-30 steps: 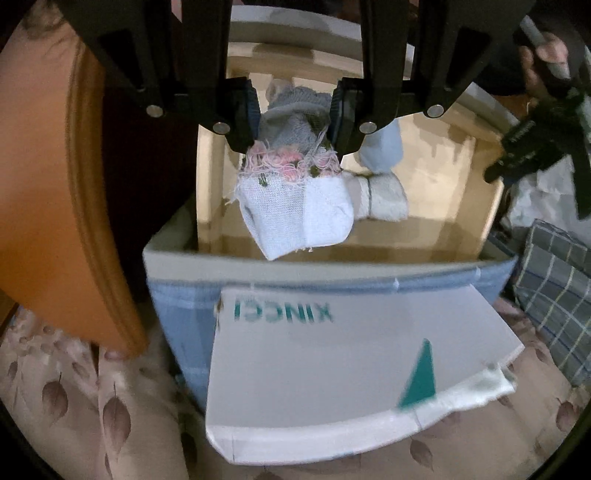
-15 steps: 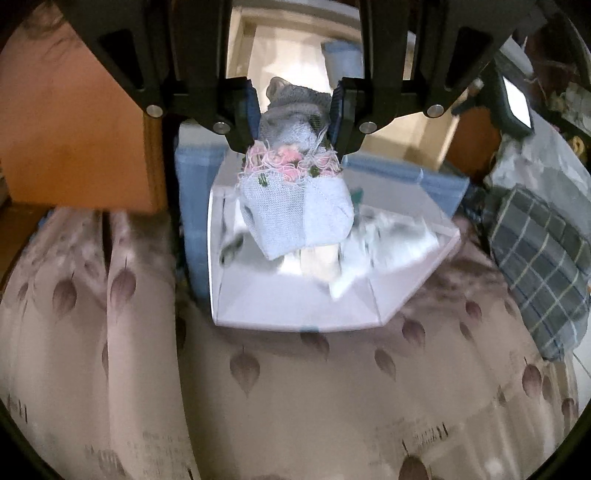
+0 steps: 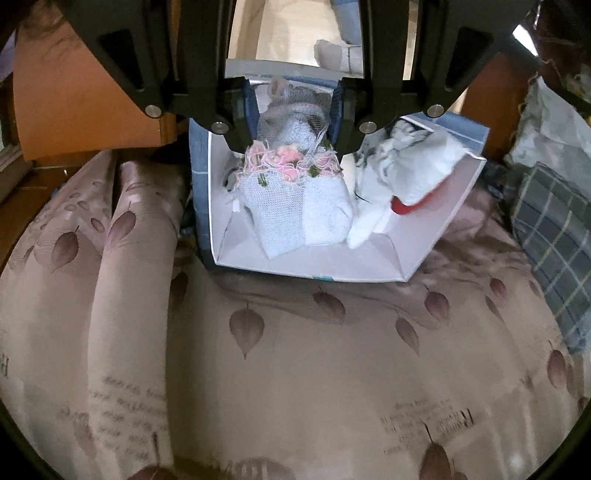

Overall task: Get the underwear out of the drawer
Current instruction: 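Lift the floral garment toward the white box with the right gripper, then lower the pink-lace floral garment into the box and open the right gripper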

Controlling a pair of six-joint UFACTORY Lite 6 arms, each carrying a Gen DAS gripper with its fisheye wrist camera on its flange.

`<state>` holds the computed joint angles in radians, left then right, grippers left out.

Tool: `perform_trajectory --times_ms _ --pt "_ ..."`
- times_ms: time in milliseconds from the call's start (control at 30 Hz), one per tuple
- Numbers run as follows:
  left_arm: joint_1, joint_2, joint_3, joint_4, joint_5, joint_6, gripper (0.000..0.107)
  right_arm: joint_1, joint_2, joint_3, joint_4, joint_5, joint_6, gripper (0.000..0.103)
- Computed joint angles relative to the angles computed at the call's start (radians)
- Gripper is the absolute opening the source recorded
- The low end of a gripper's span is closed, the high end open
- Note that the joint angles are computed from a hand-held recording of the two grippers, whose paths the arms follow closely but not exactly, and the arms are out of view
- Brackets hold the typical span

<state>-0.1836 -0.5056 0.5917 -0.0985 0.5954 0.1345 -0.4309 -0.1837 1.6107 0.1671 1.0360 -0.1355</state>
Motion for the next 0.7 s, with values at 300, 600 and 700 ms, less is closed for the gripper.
perform_trajectory --times_ms 300,600,700 --pt "0.021 -0.005 -0.003 -0.029 -0.001 0.033 0.042 0.056 0.105 -0.056 -0.087 -0.058 0.066 0.030" --pt "0.016 0.005 0.003 -0.029 -0.003 0.034 0.042 0.086 0.155 -0.111 -0.127 -0.090 0.107 0.032" --pt "0.013 0.008 0.002 -0.029 -0.006 0.032 0.042 0.087 0.147 -0.132 -0.127 -0.101 0.109 0.041"
